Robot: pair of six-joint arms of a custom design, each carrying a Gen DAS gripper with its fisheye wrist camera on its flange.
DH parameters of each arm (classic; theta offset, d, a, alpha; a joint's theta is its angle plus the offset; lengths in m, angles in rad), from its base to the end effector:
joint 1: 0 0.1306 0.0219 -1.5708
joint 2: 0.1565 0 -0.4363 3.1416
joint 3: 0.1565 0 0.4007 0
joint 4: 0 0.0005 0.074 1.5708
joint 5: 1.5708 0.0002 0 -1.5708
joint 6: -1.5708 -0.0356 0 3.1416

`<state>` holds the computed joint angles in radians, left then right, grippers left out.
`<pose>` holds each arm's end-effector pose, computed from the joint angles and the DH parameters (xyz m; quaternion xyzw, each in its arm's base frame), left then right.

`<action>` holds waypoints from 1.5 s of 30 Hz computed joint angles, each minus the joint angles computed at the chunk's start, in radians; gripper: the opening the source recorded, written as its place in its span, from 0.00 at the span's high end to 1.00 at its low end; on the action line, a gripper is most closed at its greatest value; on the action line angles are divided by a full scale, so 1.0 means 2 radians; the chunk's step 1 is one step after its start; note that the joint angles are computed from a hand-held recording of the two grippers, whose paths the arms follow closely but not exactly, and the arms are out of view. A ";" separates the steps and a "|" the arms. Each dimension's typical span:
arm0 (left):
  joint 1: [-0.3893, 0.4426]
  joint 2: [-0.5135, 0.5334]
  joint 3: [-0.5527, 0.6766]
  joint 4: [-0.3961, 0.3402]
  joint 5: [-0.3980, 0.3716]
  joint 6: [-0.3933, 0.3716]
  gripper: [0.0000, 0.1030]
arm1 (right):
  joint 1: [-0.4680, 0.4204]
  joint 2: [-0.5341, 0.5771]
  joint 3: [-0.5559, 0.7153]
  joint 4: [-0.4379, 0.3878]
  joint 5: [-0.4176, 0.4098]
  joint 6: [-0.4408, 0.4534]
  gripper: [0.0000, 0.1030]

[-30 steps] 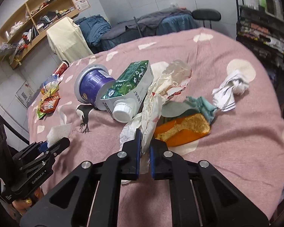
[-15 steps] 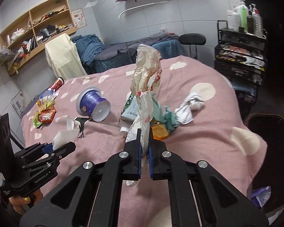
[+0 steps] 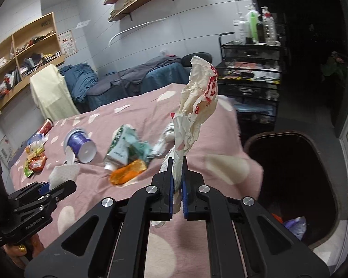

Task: Collect trash
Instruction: 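Carry the clear wrapper into the bin with the right gripper while the left lifts the tissue, then lower the white tissue into the bin and open the left gripper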

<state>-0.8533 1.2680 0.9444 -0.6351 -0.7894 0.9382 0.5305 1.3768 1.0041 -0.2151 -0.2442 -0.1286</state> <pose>0.2784 -0.2813 0.3536 -0.1531 0.8745 0.0120 0.4601 0.4004 0.2443 0.3603 -0.2310 0.8460 0.2532 0.4085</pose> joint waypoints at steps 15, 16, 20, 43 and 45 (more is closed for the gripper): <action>0.012 0.065 0.050 0.088 0.077 -0.103 0.69 | -0.085 0.037 0.000 -0.016 0.062 -0.003 0.93; 0.013 0.071 0.055 0.091 0.082 -0.109 0.69 | -0.090 0.045 0.003 -0.021 0.068 -0.001 0.93; 0.012 0.086 0.070 0.095 0.093 -0.125 0.69 | -0.107 0.074 0.010 -0.033 0.078 0.000 0.93; 0.019 0.157 0.137 0.087 0.165 -0.162 0.69 | -0.123 0.104 0.000 -0.026 0.098 -0.035 0.41; 0.020 0.164 0.146 0.085 0.168 -0.167 0.69 | -0.126 0.096 -0.006 -0.020 0.102 -0.039 0.37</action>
<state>-0.8137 1.5966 1.2355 -0.4646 -0.4525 0.6051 0.2791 1.5685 0.9924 -0.2557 -0.0411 -0.2072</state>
